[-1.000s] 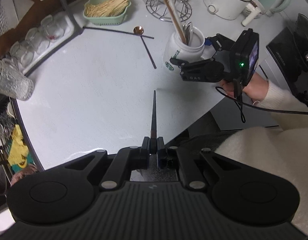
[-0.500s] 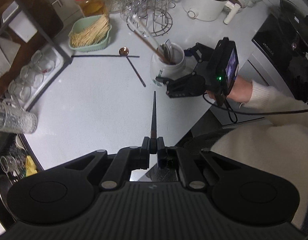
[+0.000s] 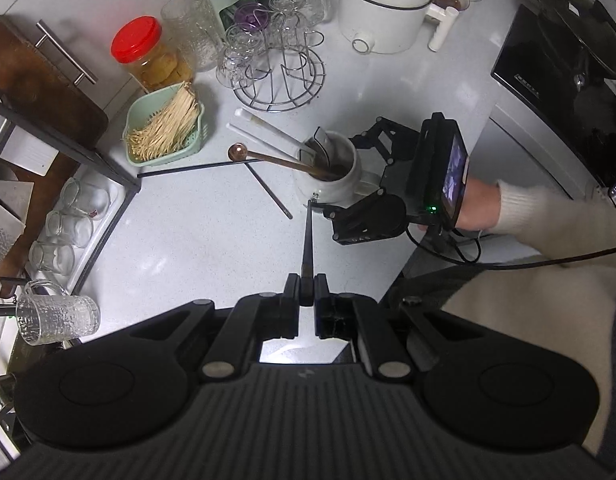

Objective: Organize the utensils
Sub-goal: 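Lower the black chopstick into the mug and open the left gripper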

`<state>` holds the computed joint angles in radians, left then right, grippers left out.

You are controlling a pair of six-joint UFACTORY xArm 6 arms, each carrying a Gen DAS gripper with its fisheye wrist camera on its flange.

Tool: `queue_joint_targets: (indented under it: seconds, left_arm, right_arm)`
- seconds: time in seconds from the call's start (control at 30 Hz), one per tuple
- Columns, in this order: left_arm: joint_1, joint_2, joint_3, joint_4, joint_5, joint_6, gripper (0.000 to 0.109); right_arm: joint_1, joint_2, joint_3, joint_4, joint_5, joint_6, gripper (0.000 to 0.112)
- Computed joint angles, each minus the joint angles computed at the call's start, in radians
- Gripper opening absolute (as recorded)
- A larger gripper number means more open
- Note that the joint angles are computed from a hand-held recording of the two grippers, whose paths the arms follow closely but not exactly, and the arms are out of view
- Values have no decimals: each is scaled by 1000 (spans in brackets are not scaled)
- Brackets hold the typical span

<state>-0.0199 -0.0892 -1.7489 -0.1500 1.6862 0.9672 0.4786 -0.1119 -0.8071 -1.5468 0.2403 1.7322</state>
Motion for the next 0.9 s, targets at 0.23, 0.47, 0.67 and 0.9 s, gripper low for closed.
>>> queue_joint_targets:
  seconds: [0.23,0.47,0.67,0.9]
  left_arm:
    - [-37,67,-190,9,110,3,7]
    - [-91,141,-377,7,213,2,7]
    - [-151,140,-318,63,178,16,7]
    - [-229,154,-244,147,98,61,8]
  right_arm:
    - [5,0,0,-26,5,28,91]
    - [4,0,-1,14,3,-16,91]
    - [5,0,-2,-5,5,2,91]
    - [5,-1,-1,-27,4,23,91]
